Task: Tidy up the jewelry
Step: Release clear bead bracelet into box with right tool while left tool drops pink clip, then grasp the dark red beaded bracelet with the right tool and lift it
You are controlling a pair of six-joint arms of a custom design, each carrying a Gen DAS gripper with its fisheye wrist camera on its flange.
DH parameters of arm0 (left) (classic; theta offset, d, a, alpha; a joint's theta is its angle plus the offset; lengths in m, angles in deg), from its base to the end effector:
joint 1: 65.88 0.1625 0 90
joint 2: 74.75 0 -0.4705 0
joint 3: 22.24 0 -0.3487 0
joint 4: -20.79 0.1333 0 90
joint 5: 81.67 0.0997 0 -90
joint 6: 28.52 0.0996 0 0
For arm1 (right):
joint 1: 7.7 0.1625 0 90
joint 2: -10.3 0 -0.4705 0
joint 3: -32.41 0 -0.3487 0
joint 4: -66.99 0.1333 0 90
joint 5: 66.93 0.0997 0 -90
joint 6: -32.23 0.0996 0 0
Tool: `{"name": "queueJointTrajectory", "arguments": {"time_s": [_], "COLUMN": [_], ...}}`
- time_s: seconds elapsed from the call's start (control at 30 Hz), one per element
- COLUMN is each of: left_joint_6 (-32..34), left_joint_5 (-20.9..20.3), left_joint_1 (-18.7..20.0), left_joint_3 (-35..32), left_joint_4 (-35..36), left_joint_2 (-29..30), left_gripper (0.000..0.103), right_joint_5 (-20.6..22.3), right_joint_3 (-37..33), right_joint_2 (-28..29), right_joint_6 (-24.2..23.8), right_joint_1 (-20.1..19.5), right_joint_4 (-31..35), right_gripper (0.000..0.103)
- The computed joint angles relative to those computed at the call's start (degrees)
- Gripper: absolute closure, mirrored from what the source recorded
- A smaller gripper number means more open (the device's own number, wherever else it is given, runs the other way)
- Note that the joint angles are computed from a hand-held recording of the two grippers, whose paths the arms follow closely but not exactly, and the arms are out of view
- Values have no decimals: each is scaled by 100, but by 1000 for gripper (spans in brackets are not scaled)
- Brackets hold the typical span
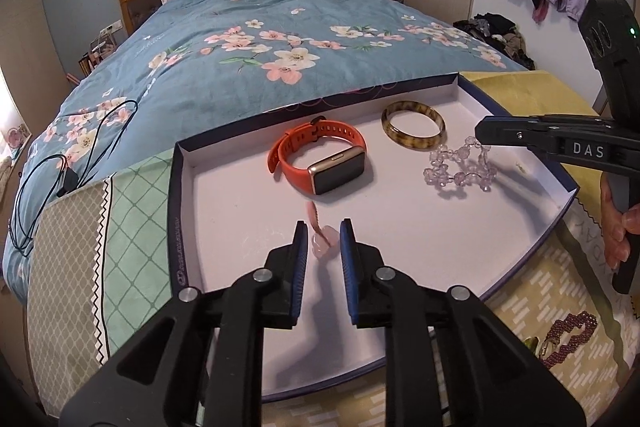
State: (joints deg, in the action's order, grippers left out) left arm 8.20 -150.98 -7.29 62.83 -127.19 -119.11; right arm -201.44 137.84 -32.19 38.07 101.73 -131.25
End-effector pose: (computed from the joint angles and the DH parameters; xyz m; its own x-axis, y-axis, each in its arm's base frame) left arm -0.2333 -0.7054 0.2046 -0.3862 0.8063 -0.4479 0.9090 0.4153 -0.0362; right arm 0.2682 -0.5694 0.1907 -0.8577 0.2990 0.4182 -0.1475 0.6362 -0.7573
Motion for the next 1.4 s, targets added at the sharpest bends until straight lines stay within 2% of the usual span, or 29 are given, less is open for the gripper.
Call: {"name": "queueJointTrajectory", "arguments": {"time_s": [0.03, 0.1, 0.27, 0.4, 0.57, 0.83, 0.93, 1.2, 1.3, 1.33, 1.4], "left_joint_6": [-11, -13, -3, 86, 100, -16, 5, -140, -176, -175, -175], "left_joint_5": [-27, -74, -288, -491, -606, -601, -565, -563, -567, -563, -553], "left_joint_1": [1, 9, 28, 57, 114, 172, 170, 170, 170, 172, 167], "left_joint_3": [17, 96, 482, 921, 1334, 1707, 1819, 1866, 1850, 1847, 1857], "left_joint_4": [-36, -190, -549, -723, -649, -391, -379, -225, -142, -127, -132], "left_joint_2": [-24, -108, -494, -908, -1292, -1533, -1561, -1561, -1541, -1533, -1525], "left_gripper": [83, 69, 62, 58, 57, 57, 56, 56, 56, 56, 56], "right_joint_5": [-27, -64, -50, 71, 120, 147, 169, 40, 115, 84, 163], "right_joint_3": [34, 102, 401, 706, 1151, 1627, 1675, 1590, 1644, 1650, 1696], "right_joint_2": [-7, -27, -101, -167, -239, -266, -233, -79, -63, -52, -59], "right_joint_6": [-25, -115, -487, -579, -187, 426, 449, 498, 520, 522, 509], "right_joint_1": [23, 86, 374, 594, 764, 895, 961, 1044, 1034, 1041, 1037], "right_joint_4": [-84, -240, -589, -451, -43, 264, 271, 487, 325, 312, 207], "right_gripper": [89, 82, 76, 75, 75, 74, 65, 66, 77, 88, 96]}}
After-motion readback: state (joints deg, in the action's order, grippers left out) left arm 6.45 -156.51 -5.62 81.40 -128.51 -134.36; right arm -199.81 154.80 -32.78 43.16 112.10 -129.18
